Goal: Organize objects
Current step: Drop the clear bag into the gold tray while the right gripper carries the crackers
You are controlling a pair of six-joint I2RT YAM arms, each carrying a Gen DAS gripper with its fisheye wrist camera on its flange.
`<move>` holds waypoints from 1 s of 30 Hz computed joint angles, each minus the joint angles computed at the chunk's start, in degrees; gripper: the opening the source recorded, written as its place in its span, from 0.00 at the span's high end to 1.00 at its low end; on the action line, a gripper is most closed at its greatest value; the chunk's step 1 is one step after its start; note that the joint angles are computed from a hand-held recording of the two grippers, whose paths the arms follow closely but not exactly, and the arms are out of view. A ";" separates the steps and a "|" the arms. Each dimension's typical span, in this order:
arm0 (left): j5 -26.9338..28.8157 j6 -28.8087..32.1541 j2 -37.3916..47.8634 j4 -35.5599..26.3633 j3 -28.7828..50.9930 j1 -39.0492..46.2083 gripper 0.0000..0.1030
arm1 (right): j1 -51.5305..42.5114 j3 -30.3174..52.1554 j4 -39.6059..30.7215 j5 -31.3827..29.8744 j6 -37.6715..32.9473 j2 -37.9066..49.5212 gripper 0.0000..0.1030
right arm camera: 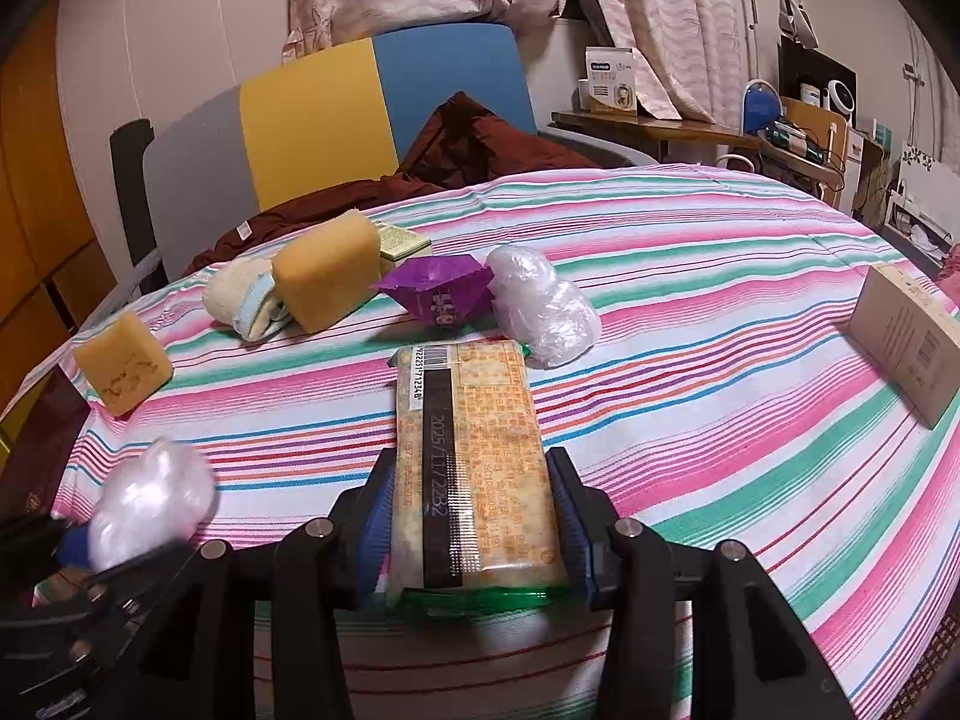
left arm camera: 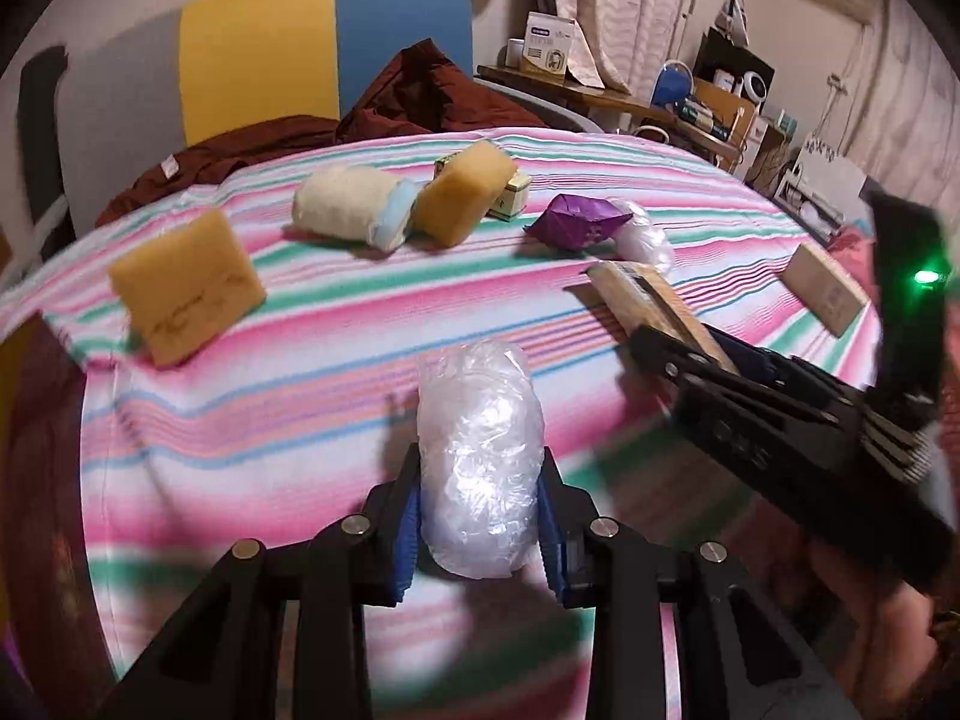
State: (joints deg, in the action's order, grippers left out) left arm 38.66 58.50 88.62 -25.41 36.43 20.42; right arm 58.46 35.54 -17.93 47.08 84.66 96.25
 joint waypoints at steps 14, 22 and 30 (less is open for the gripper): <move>4.53 22.71 6.55 -29.23 12.01 19.90 0.69 | 1.02 7.64 -12.51 1.07 4.16 5.22 0.54; 7.14 33.86 13.22 -46.94 24.75 29.36 0.69 | 3.13 11.56 -17.78 2.89 4.97 8.47 0.54; 9.62 31.46 22.21 -50.37 39.24 34.76 0.69 | 6.39 12.75 -18.21 3.84 5.04 10.23 0.54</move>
State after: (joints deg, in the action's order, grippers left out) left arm 48.28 89.96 110.83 -75.78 75.67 55.19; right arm 64.84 48.29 -36.15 50.92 89.71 106.49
